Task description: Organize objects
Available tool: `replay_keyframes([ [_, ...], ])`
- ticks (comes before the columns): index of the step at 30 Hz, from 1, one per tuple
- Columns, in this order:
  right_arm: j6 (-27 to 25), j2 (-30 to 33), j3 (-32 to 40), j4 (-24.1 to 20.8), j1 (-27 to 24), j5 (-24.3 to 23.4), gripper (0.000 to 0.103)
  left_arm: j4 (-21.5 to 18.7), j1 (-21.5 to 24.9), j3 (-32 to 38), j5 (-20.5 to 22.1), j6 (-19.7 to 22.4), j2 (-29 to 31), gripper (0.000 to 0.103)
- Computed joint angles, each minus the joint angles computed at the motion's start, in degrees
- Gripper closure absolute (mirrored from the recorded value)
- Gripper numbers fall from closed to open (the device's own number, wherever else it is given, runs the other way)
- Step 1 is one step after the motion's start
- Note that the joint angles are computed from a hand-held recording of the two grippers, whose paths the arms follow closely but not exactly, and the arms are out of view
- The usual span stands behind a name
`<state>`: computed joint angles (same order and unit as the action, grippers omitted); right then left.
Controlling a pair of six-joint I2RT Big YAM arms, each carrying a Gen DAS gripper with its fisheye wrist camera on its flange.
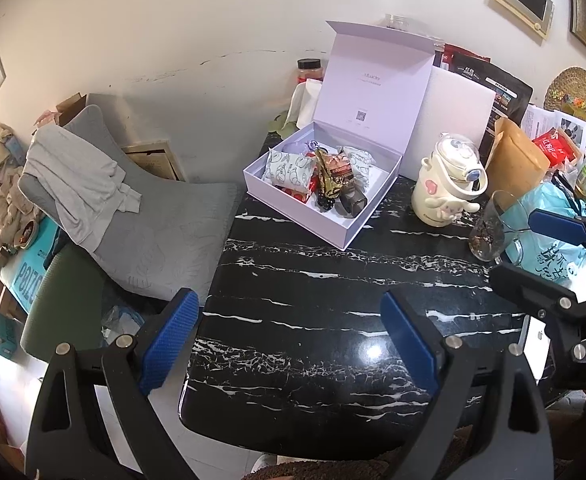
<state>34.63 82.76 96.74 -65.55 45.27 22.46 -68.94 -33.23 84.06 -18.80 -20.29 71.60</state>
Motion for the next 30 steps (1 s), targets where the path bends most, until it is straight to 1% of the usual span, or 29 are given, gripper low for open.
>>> replay_keyframes([
  [6, 0.27, -0.67, -0.96, 0.05, 0.42, -0.02, 0.015, -0.48, -0.97, -0.51, -0.78, -0.99, -0.39, 0.011],
  [12, -0.01, -0.92, -1.19, -0.45, 0.61, 0.39, 0.015, -0.44, -1.54, -1.00, -0.30, -1.81, -0.72, 0.011],
  [15, -0.08, -0.97, -1.23, -0.40, 0.60, 0.36, 0.015, -0.55, -2.09, -0.99, -0.74, -2.16, -0.66, 0.011],
  [24, 0.17, -1.04, -1.44, -0.47, 0.38, -0.34, 0.015, -1.32, -2.44, -0.89, -1.20, -2.64, -0.19, 0.010],
  [26, 0.37, -0.97, -1.50, -0.59, 0.37, -0.49, 0.015, -1.47, -2.11, -0.75, -0.83, -2.04, 0.04, 0.010],
  [30, 0.87, -0.71, -1.53, -0.73, 0.18, -1.15, 0.015, -1.73, -1.53, -1.13, 0.00, -2.39, 0.35, 0.010],
])
